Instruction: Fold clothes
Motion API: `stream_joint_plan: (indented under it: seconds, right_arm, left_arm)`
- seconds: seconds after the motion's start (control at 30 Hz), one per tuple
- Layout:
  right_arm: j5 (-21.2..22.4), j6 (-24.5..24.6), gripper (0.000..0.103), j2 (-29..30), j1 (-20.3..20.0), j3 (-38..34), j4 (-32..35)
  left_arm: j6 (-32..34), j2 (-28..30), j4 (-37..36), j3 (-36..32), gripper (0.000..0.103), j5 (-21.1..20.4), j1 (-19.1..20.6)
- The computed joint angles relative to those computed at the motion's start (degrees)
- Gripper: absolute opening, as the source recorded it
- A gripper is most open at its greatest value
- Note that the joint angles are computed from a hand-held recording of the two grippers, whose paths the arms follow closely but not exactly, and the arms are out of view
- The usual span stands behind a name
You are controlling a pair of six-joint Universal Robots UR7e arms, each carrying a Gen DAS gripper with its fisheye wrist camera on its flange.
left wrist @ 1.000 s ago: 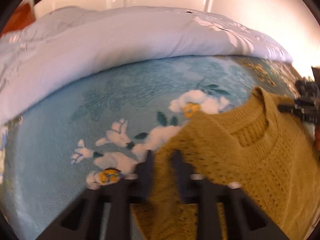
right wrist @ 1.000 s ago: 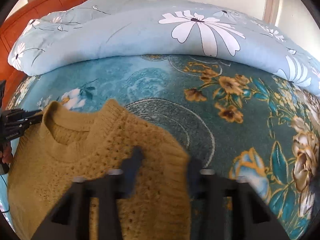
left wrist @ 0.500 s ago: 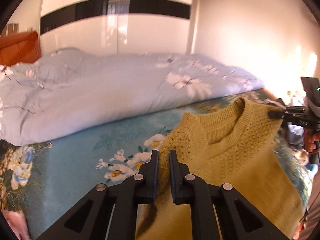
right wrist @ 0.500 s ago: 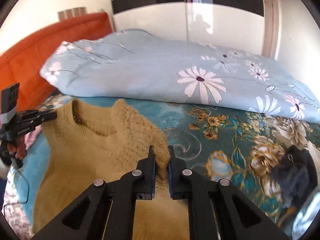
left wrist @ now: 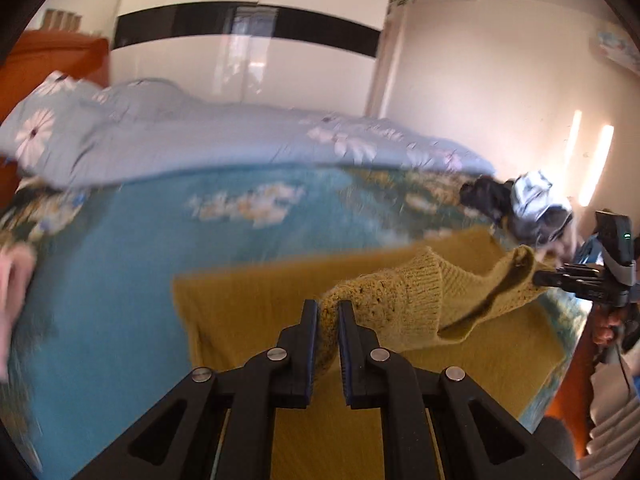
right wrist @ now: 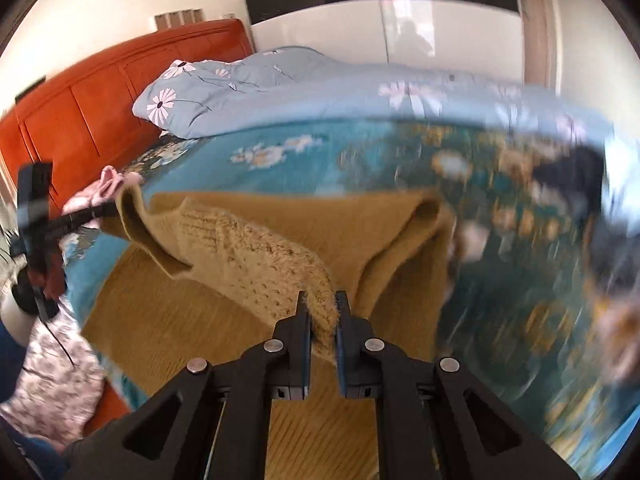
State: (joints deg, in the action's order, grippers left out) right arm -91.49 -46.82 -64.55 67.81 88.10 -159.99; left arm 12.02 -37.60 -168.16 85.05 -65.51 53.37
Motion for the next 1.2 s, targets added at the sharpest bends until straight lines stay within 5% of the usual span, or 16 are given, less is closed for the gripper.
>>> stream_joint_plan:
  seconds: [0.13,0.3,0.43,0.5,0.57,0.7,0.8,0.87,0.9,0.97,1.07,1.2]
  right_arm:
    - [-0.1,0.59,0.011,-1.61,-2.09,5.99,-4.34]
    - [-0.47,3.4,0.017,-3.65,-3.4,9.53,-4.75]
    - [2.97,6.76,0.032,-6.43,-5.12,12.17,-3.2]
    - [8.95,10.64,0.051,-7.73,-6.89,12.2,0.45]
    - [14.15,14.8,0.057,-7.61,-8.1,11.07,3.64]
    - [20.39,23.4,0.057,-5.26,-9.19,7.78,7.13]
    - [17.44,27.18,0.057,-3.11,-7.84,6.61,3.83]
    - [17.61,29.1,0.051,-2.31,-7.39,6.45,1.59]
    - [17.97,30.53,0.033,-1.97,-7.28,6.2,1.04]
    - [18.47,32.78,0.011,-1.59,-7.32,5.73,0.56]
    - [20.72,33.39,0.01,-2.3,-7.85,6.37,-0.27]
    - [27.78,27.68,0.01,-5.97,-9.21,10.36,-1.75]
  left_arm:
    - [-7.53,-1.94,-6.51,9.34,0.011,2.26,-0.54]
    - [-16.45,-4.04,-4.77,14.45,0.014,3.53,-0.39]
    - [-24.08,-5.67,-4.52,15.61,0.015,-4.32,1.22]
    - [-29.14,-5.71,-2.63,14.41,0.021,-10.53,2.96]
    - [-32.66,-5.31,-1.53,13.42,0.029,-14.3,3.96]
    - [-37.85,-3.88,-1.97,12.2,0.043,-18.19,4.68]
    - [-40.64,-2.42,-1.74,10.7,0.044,-17.95,4.73]
    - [-43.22,-1.86,-2.21,10.01,0.044,-17.54,4.78]
    - [-44.5,-1.59,-2.44,9.67,0.041,-17.34,4.81]
    - [-46.11,-1.47,-2.53,9.41,0.018,-15.55,4.54]
    - [-45.79,-2.45,-4.8,11.11,0.011,-12.74,3.46]
    - [-42.76,-5.03,-8.06,15.18,0.011,-12.75,1.85]
